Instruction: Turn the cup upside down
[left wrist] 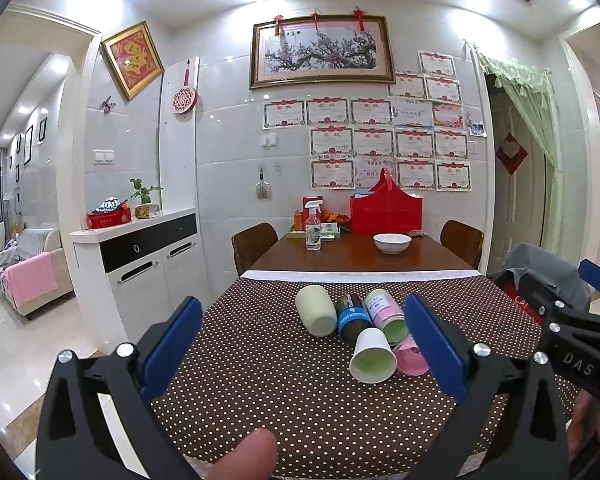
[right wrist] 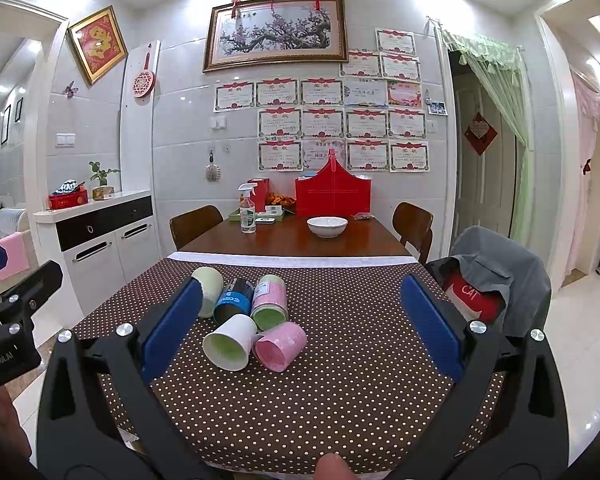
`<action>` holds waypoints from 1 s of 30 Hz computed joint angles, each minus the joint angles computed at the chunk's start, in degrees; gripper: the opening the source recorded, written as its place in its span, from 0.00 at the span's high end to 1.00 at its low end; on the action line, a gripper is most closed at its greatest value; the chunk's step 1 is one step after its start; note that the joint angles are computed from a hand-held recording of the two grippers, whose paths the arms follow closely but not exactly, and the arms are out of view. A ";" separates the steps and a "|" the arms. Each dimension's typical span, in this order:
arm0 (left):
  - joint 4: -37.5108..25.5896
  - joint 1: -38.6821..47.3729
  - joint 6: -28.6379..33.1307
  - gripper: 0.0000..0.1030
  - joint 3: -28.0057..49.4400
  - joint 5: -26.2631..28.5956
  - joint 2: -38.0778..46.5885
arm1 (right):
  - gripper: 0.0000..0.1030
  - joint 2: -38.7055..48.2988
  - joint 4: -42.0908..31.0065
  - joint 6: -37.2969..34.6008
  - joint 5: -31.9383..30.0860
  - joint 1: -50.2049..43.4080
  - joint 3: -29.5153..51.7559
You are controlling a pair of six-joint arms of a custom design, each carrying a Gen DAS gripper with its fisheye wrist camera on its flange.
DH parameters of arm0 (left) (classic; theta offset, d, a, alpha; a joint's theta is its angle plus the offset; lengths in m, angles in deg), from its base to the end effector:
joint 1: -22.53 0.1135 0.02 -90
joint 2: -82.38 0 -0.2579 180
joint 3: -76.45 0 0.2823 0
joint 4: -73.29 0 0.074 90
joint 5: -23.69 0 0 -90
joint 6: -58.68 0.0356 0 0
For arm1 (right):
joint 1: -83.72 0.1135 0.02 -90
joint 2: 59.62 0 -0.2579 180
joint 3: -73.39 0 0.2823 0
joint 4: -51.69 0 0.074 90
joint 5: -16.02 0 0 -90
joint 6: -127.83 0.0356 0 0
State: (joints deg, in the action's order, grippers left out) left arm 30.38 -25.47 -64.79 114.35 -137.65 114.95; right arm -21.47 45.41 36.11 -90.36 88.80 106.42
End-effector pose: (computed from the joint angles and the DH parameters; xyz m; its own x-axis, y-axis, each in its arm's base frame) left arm 0.1264 -0.0900 0.2265 -0.1945 -0.0477 -0.9797 -0.4458 0.8940 0.0449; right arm 0.2027 0.0281 0.2262 -0.1860 -0.0454 -0.9815 -0.3661 0.9302 0.0263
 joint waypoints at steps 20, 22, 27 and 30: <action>9.00 8.31 7.84 0.04 -1.99 9.46 0.85 | 0.06 10.11 5.49 -1.14 1.92 2.81 2.26; 12.40 11.66 10.14 0.04 -2.28 12.85 2.61 | 0.06 14.12 7.12 -1.55 1.88 3.29 3.81; 21.42 20.00 15.97 0.04 -1.17 20.02 10.22 | 0.06 24.89 10.23 -2.37 0.36 3.96 8.93; 26.18 26.61 18.35 0.04 1.58 27.01 17.29 | 0.06 33.13 11.26 -3.06 0.30 3.89 13.82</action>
State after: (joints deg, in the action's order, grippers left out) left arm 56.56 1.14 -46.44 115.93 -110.64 132.24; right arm 11.66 56.67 33.05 -90.06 92.69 120.24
